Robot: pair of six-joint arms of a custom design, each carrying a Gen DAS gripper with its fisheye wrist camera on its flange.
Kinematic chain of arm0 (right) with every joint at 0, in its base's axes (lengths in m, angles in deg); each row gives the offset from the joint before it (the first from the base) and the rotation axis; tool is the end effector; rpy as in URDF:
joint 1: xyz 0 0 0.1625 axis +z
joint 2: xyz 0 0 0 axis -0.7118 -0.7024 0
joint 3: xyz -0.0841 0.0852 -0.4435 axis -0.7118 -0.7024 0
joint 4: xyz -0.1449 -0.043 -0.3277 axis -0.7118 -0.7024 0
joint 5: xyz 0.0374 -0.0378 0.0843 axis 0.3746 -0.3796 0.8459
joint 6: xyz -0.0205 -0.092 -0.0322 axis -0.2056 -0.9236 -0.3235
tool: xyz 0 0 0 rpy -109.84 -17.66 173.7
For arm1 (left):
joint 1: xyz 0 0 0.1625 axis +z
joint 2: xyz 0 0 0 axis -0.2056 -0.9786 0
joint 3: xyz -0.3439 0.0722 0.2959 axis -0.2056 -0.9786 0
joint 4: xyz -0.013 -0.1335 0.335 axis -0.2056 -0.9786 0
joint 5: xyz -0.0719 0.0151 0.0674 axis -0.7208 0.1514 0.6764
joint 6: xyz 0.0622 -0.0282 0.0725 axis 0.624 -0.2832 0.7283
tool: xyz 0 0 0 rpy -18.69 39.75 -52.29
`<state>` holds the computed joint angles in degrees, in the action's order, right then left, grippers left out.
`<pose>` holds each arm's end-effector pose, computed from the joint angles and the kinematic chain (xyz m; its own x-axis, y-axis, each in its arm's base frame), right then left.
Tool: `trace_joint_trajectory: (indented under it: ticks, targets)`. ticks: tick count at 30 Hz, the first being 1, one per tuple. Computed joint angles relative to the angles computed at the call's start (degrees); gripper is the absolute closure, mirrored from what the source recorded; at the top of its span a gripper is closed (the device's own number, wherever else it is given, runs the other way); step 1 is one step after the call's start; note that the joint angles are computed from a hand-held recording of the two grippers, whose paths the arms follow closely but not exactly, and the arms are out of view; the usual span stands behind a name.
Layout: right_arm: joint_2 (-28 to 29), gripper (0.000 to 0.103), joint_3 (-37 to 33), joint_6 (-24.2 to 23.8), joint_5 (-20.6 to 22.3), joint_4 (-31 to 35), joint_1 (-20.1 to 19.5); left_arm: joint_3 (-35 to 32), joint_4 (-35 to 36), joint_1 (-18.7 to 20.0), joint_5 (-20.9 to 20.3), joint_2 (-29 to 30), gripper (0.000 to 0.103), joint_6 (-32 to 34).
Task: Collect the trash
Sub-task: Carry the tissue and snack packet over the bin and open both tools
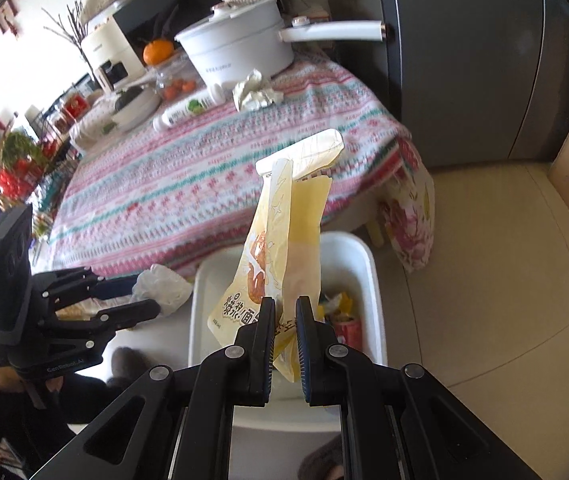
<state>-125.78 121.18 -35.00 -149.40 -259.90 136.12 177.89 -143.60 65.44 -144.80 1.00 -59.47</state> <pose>0.1025 -0.5163 0.1604 -0.8218 -0.2667 0.5034 -0.4331 0.8666 -0.2478 -0.1464 -0.4982 0.0418 -0.7504 0.4885 -0.4453 0.5922 0.7961 -0.1246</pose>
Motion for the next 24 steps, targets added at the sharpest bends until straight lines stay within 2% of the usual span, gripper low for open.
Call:
trace_joint_trajectory:
  ticks: [4,7,9,11,17,24]
  targets:
    - [0.16,0.092,0.65,-0.63,-1.37,0.08,-1.08,-0.23,-0.1,-0.55,0.23,1.93,0.066,1.35]
    - [0.04,0.092,0.88,-0.64,-1.7,0.17,-1.79,-0.01,-1.0,-1.13,1.54,2.82,0.056,2.49]
    - [-0.03,0.092,1.11,-0.78,-1.79,0.05,-2.05,0.14,-1.57,-1.49,2.58,3.17,0.045,3.04]
    - [-0.08,0.092,1.3,-0.97,-1.84,0.03,-2.13,0.52,-2.14,-1.72,3.45,3.15,0.041,3.41]
    - [0.26,0.091,1.1,-0.91,-2.64,1.15,-1.98,0.83,-1.67,-1.05,4.7,2.3,0.033,2.6]
    - [1.35,0.091,0.4,-0.65,-4.23,3.08,-1.56,1.94,-1.74,0.11,5.57,0.68,0.032,1.14]
